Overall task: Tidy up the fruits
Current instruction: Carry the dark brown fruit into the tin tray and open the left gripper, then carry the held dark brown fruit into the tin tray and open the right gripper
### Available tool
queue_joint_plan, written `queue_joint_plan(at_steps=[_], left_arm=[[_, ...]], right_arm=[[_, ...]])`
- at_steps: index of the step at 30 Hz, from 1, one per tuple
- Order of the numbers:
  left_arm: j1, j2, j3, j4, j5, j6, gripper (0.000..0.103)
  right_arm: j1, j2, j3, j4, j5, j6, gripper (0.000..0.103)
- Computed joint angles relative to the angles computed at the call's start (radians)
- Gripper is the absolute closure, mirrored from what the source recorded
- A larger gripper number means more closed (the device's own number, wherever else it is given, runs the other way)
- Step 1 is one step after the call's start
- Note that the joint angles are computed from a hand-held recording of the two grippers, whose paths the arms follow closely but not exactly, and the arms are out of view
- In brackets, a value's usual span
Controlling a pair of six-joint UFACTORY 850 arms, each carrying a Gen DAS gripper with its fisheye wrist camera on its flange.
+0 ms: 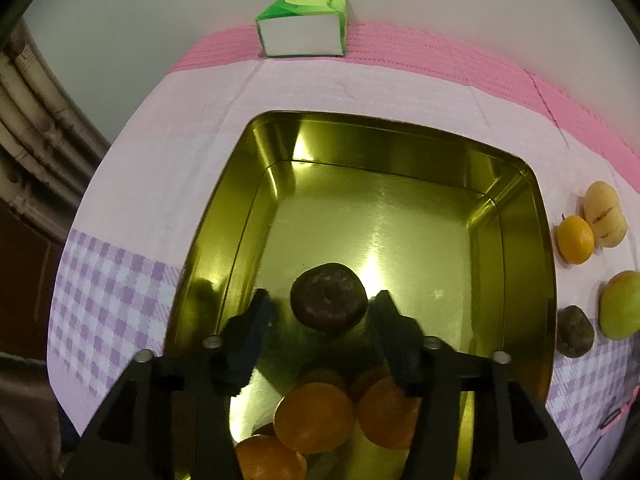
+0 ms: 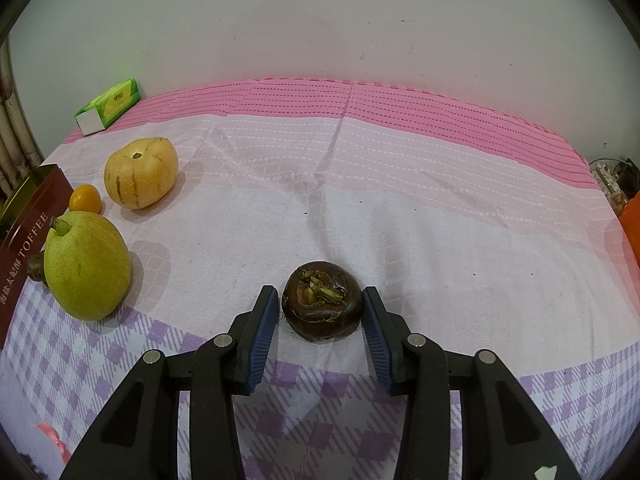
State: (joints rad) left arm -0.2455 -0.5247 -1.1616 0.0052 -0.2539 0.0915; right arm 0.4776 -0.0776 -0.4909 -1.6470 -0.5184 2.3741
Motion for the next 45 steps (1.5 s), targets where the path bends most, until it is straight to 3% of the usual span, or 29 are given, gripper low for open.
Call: queue_joint_plan(at_steps=[11, 19, 24, 28, 33, 45], left_arm=[[0.012, 0.095, 0.089, -0.054, 0.062, 0.069, 0.045], [0.022, 0.197, 0.195, -0.223, 0.126, 0.261, 0.038], [0.031, 0.215, 0.209, -0.22, 0.117, 0.259, 0.037], [0.048, 0.219, 0.21, -0.391, 0.111, 0.418, 0.034], [0.067, 0.239, 0.22, -0.445, 0.109, 0.462, 0.034], [0.088, 0.253, 0.222, -0.459, 0.113, 0.432, 0.025]], right_arm=[[0.0, -0.004, 0.001, -0.003, -0.004, 0.0, 0.063], [-0.002, -0.002, 0.005, 0.004, -0.006, -0.008, 0.063], [0.0, -0.013, -0.017, 0.052, -0.004, -0.06, 0.063], [-0.005, -0.022, -0.031, 0.074, 0.004, -0.086, 0.066], [-0.003, -0.029, -0.048, 0.131, -0.001, -0.136, 0.066], [0.034, 0.023, -0.059, 0.241, -0.061, -0.176, 0.066]])
